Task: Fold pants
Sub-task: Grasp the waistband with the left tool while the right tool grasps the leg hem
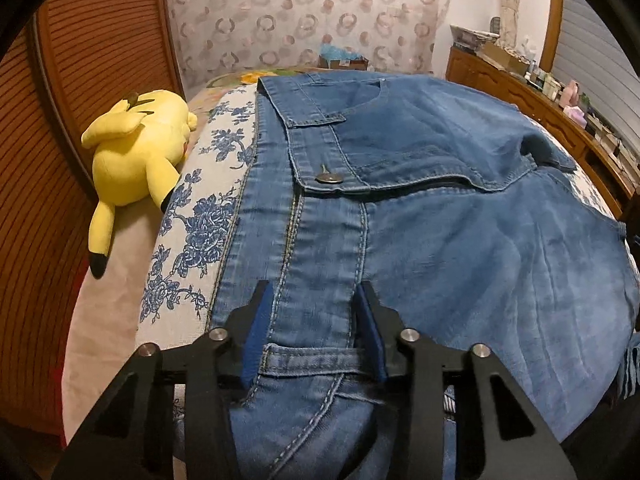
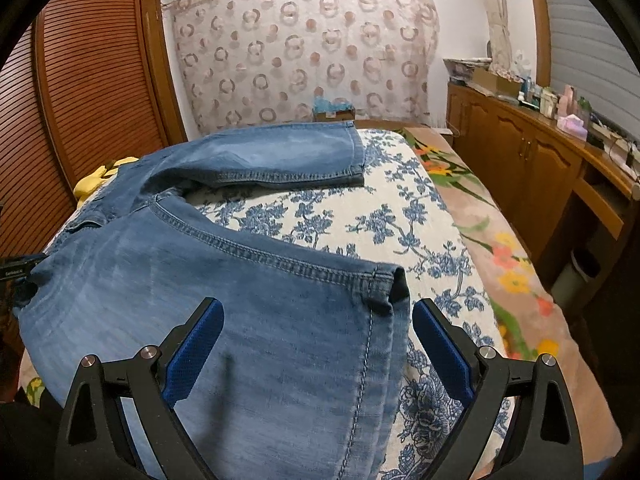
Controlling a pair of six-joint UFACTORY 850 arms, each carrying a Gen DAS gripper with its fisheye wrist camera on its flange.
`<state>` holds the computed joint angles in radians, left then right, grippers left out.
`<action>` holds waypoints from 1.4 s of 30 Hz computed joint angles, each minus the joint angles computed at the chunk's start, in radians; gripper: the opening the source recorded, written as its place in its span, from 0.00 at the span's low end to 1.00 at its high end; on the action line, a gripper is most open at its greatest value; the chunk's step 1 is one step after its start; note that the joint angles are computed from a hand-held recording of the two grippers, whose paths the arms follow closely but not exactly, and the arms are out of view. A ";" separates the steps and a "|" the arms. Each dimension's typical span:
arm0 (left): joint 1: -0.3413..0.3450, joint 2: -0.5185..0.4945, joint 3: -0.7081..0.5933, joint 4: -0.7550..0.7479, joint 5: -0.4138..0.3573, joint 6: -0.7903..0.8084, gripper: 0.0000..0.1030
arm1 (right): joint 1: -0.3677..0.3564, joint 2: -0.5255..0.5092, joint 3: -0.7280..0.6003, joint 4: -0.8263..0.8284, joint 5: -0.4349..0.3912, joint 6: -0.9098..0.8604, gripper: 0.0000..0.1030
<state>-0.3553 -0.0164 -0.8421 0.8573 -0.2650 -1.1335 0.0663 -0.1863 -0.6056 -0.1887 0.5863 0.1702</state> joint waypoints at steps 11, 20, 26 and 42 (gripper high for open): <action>-0.010 0.077 0.030 0.139 -0.026 -0.120 0.02 | -0.018 0.018 0.014 -0.021 -0.004 0.020 0.93; 0.009 0.091 0.042 0.289 -0.089 -0.297 0.00 | -0.027 0.029 0.018 -0.016 -0.004 0.020 0.93; 0.037 0.116 0.076 0.262 -0.052 -0.297 0.00 | -0.027 0.032 0.019 -0.005 -0.004 0.019 0.93; -0.029 0.198 0.163 0.297 -0.044 -0.354 0.62 | -0.061 0.096 0.064 -0.104 -0.072 0.092 0.86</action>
